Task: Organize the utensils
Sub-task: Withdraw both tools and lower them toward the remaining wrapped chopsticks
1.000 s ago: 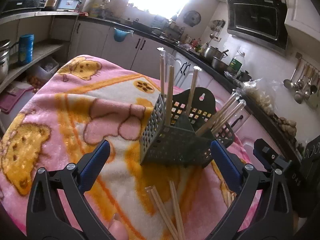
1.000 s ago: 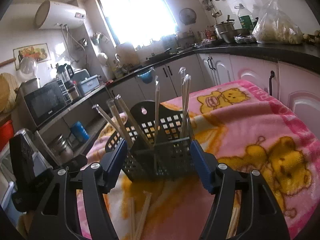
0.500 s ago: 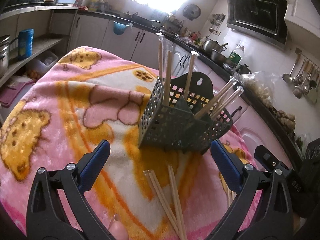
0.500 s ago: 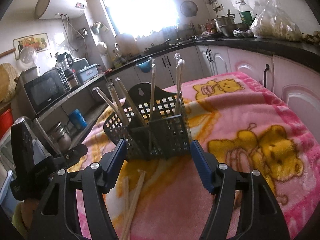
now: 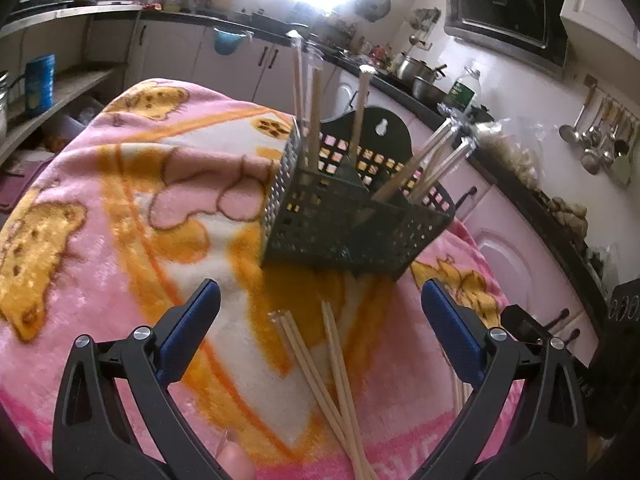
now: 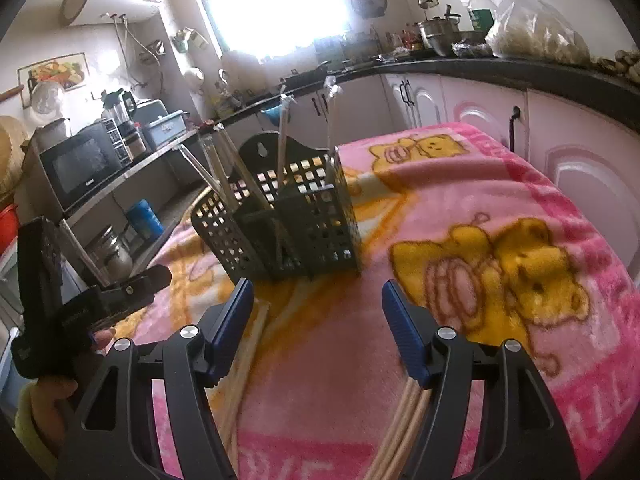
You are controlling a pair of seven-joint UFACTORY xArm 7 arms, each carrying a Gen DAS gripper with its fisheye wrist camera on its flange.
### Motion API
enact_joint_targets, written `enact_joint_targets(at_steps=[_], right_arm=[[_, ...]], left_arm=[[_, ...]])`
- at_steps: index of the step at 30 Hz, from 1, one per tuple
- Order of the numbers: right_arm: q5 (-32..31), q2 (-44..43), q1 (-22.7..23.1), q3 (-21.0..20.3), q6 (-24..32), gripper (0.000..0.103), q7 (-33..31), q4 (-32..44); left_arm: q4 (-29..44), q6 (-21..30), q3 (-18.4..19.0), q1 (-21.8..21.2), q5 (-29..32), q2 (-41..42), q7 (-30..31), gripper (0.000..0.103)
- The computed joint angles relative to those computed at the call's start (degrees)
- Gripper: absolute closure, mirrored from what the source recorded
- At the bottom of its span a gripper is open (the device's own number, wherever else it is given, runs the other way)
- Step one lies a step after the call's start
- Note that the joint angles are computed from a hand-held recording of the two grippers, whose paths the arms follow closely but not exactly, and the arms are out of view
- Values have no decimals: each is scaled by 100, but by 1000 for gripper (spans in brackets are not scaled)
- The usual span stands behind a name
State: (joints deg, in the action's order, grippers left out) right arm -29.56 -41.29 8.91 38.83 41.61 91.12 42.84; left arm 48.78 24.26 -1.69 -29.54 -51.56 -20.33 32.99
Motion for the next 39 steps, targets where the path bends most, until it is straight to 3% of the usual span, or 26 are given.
enact_joint_targets(at_steps=[27, 36, 39], right_arm=[[841, -652, 848, -325, 834, 39, 46, -751], [953, -561, 932, -406, 983, 40, 7, -805], [995, -497, 977, -469, 1023, 51, -29, -815]], left_arm=[[-102, 313, -349, -201, 363, 187, -136, 12], [-49, 346, -426, -224, 386, 359, -88, 33], [9, 390, -475, -185, 466, 462, -163, 41]])
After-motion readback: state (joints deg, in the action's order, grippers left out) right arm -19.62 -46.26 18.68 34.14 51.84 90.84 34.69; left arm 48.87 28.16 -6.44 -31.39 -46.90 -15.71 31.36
